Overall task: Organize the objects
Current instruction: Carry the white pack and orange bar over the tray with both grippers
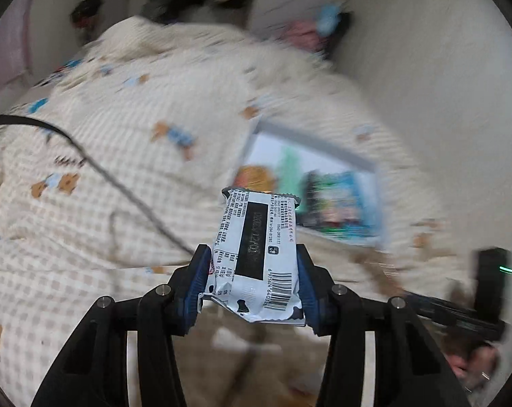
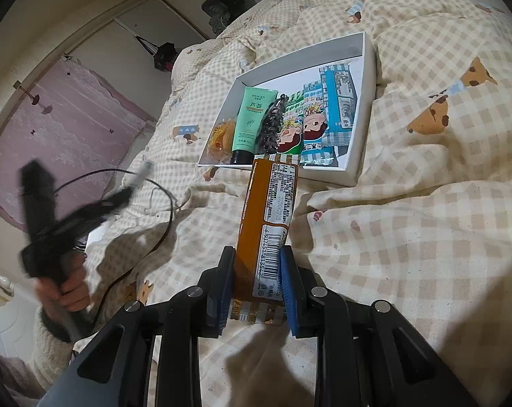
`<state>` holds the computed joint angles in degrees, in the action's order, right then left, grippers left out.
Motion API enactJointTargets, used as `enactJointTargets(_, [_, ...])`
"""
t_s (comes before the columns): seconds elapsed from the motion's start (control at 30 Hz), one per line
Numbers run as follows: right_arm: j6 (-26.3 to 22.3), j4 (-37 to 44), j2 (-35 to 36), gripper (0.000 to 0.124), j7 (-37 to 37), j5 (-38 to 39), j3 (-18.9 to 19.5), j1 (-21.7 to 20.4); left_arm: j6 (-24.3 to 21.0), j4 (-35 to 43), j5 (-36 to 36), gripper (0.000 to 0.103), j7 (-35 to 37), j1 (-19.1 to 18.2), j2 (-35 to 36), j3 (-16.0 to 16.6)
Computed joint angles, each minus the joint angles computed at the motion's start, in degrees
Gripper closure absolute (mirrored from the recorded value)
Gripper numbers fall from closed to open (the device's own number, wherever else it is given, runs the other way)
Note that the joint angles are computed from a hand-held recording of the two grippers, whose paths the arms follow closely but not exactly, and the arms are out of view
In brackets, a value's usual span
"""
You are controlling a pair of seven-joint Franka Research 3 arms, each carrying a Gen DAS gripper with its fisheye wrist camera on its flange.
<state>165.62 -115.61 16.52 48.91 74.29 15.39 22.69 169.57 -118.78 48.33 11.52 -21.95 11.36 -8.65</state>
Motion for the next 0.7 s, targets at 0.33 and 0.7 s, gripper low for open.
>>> enactJointTargets(0.33, [-0.97,0.21,-0.2,0.097,-3.09,3.57,0.16,-0.48,-3.8,1.73,-29.06,0.051,26.5,8.43,8.7,-12.58])
enactJointTargets(0.7, [-2.12,0.65,-0.05,0.097,-4.25,3.59,-0.74,0.42,-2.07,-0.87,-35.38,0.051,30.58,3.86,5.58,-8.05])
